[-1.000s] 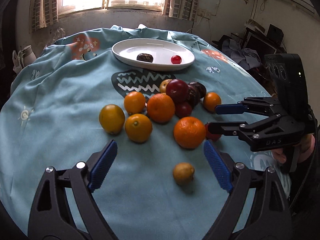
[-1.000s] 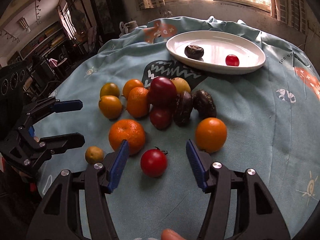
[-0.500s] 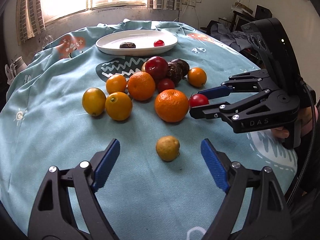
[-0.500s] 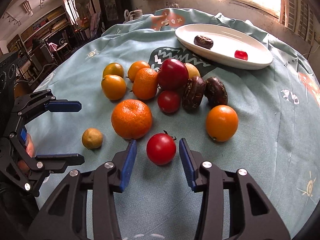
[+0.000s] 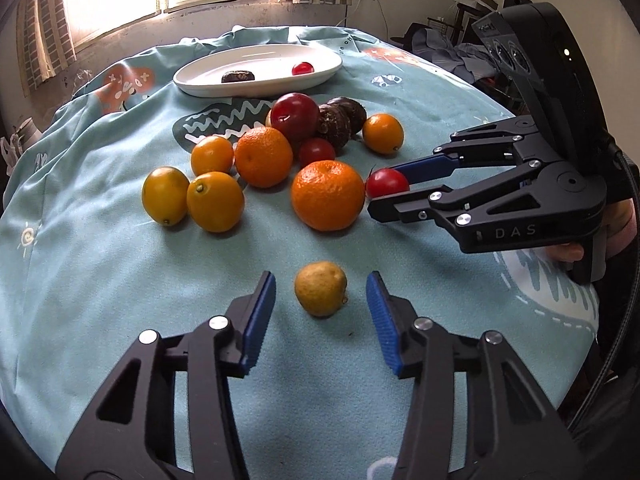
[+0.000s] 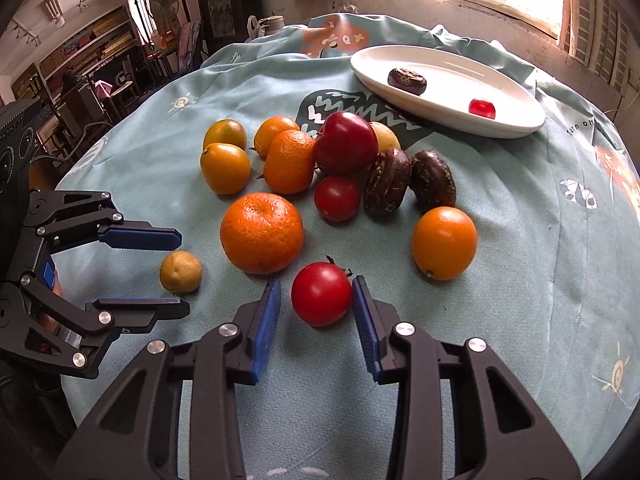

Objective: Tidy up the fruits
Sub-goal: 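Grasp the small yellow fruit with the left tool while the right tool grasps a red tomato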

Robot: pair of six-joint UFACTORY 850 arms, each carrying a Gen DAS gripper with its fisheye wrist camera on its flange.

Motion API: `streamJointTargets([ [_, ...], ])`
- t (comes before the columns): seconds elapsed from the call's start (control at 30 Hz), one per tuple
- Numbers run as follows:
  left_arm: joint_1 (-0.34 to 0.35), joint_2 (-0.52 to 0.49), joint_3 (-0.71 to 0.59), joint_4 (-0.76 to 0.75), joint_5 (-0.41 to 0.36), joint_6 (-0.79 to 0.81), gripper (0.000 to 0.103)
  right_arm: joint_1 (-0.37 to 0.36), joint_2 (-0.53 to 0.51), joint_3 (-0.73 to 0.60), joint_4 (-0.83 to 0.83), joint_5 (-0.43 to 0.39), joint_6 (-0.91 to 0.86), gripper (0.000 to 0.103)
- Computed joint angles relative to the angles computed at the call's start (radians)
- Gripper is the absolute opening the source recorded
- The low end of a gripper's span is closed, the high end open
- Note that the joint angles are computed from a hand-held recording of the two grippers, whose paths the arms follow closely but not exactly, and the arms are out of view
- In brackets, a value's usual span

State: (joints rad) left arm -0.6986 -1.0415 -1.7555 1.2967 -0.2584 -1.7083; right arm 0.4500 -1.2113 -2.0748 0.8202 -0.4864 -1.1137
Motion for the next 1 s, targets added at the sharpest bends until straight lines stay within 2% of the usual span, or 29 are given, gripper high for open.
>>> streamJointTargets([
  [0.2, 0.001, -0.026, -0.045, -0.187, -0.02, 0.193, 0.041, 0.001, 0.004, 0.007, 0.002, 0.007, -0.003, 0.038],
  [0.37, -0.002, -0.035, -0.062, -0.216, -0.035, 0.226, 0.039, 0.002, 0.009, 0.015, 0.003, 0.013, -0.003, 0.038],
  [0.43, -0.004, -0.038, -0.066, -0.216, -0.043, 0.23, 0.033, 0.003, 0.01, 0.017, -0.005, 0.014, 0.001, 0.037],
  [0.5, -0.005, -0.036, -0.063, -0.199, -0.042, 0.212, 0.027, 0.005, 0.012, 0.021, -0.013, 0.02, 0.004, 0.034],
  [0.63, -0.001, -0.029, -0.051, -0.171, -0.026, 0.171, 0.027, 0.005, 0.021, 0.037, 0.015, 0.027, -0.028, 0.031],
  [0.77, 0.012, -0.007, -0.012, -0.059, 0.036, 0.04, 0.027, -0.007, 0.027, 0.045, 0.096, 0.001, -0.093, 0.03],
  [0.87, 0.028, 0.012, 0.015, 0.041, 0.087, -0.076, 0.026, -0.028, 0.025, 0.035, 0.2, -0.06, -0.155, 0.03],
  [1.0, 0.054, 0.054, 0.033, 0.178, 0.118, -0.176, 0.027, -0.055, 0.005, -0.026, 0.308, -0.143, -0.167, 0.03],
])
